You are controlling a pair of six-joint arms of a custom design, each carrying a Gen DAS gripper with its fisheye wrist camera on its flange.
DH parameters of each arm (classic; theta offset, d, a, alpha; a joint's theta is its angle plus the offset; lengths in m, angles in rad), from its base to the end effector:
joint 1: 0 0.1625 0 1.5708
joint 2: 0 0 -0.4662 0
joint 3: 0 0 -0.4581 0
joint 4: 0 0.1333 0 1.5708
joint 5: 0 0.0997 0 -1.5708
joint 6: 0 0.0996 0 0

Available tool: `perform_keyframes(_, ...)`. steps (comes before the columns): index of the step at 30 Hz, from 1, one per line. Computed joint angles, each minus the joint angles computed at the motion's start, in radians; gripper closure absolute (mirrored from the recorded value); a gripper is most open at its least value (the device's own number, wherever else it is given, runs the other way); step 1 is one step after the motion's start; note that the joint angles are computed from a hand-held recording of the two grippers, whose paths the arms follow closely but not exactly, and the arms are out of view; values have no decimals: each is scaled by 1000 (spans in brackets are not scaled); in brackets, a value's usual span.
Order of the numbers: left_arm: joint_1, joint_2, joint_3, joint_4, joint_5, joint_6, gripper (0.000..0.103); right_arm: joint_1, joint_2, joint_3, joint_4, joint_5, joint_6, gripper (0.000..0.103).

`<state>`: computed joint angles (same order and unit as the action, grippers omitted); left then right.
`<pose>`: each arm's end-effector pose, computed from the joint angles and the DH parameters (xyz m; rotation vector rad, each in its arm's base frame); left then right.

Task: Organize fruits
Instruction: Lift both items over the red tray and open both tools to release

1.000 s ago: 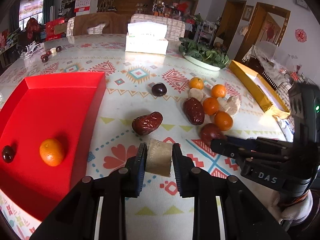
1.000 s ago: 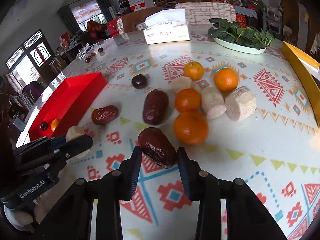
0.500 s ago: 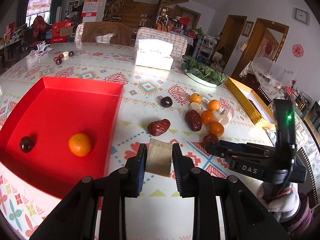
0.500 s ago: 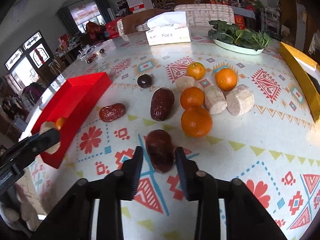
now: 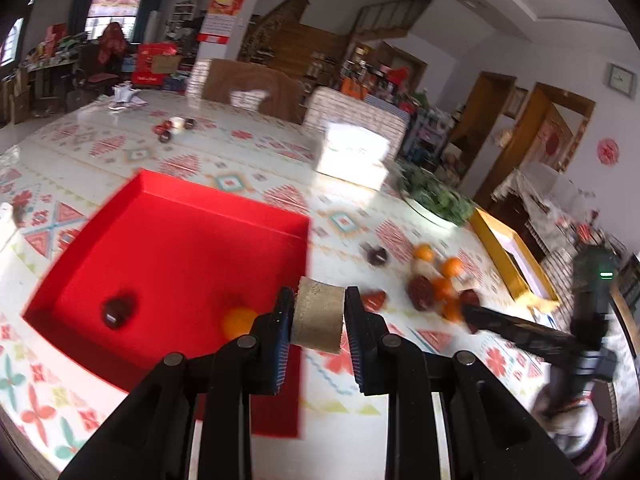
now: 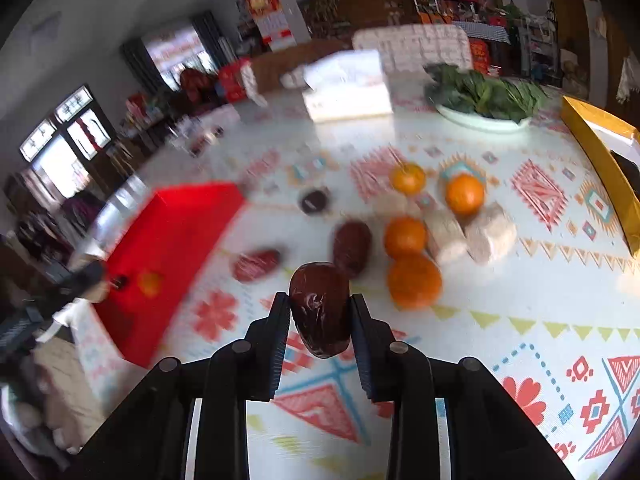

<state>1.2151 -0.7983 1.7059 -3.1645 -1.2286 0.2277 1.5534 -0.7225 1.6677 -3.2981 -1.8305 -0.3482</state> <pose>-0.1028 -0.7555 0.1260 0.6130 2.6171 -0.9859 0.0945 -0.7583 0.1014 0.2879 -2.5691 0.9853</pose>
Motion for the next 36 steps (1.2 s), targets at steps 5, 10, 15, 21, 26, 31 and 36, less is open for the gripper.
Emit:
perform_keyframes(5, 40, 12, -88, 63, 10, -40, 78, 32, 6, -56, 100, 130, 31, 70)
perform_keyframes(10, 87, 48, -206, 168, 25, -103, 78, 83, 113, -202, 239, 123, 8, 70)
perform_keyframes(15, 115, 85, -295, 270, 53, -134, 78, 114, 234, -353, 352, 74, -18, 70)
perform_keyframes(21, 136, 108, -347, 314, 66, -156, 78, 125, 350, -520, 472, 12, -31, 70)
perform_keyframes(26, 144, 109, -354, 310, 72, -154, 78, 129, 407, -593, 505, -32, -36, 70)
perform_keyframes(31, 149, 93, -340, 297, 54, -169, 64, 130, 418, -601, 480, -50, -40, 69)
perform_keyframes(36, 136, 56, -284, 240, 41, -175, 55, 131, 382, -551, 429, -29, -37, 58)
